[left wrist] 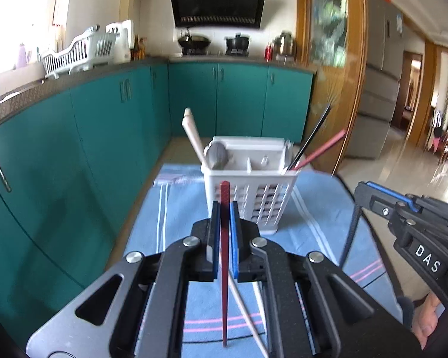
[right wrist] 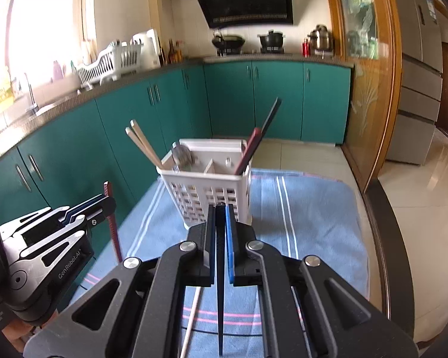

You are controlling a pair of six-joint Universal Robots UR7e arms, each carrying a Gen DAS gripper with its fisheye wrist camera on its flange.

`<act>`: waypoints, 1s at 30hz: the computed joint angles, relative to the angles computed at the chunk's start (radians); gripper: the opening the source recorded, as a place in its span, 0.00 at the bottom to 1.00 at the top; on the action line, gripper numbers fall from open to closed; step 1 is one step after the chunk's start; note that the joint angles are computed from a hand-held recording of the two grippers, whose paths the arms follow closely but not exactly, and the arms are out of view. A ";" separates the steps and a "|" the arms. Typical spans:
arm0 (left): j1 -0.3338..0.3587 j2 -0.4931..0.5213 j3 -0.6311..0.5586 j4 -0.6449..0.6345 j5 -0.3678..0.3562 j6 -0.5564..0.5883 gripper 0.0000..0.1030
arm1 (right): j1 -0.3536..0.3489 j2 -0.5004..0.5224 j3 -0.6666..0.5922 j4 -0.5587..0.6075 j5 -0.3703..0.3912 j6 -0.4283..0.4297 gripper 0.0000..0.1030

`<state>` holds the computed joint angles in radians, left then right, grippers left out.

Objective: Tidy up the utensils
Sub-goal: 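Carry both chopsticks up into the white holder and open both tools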

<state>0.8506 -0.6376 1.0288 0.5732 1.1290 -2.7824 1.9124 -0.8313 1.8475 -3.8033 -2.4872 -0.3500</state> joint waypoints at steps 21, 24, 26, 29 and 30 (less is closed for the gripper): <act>-0.044 0.120 -0.433 -0.007 0.129 0.042 0.06 | 0.077 -0.005 -0.339 -0.091 0.101 -0.281 0.07; -0.036 0.187 -0.518 0.005 0.104 0.047 0.06 | 0.064 0.030 -0.419 -0.107 0.101 -0.327 0.07; -0.026 0.239 -0.595 0.052 0.099 0.042 0.06 | 0.042 0.055 -0.448 -0.110 0.105 -0.341 0.07; -0.011 0.300 -0.658 0.085 0.065 0.058 0.06 | -0.004 0.079 -0.451 -0.094 0.121 -0.321 0.07; -0.007 0.315 -0.677 0.097 0.058 0.061 0.06 | -0.018 0.086 -0.452 -0.083 0.116 -0.314 0.07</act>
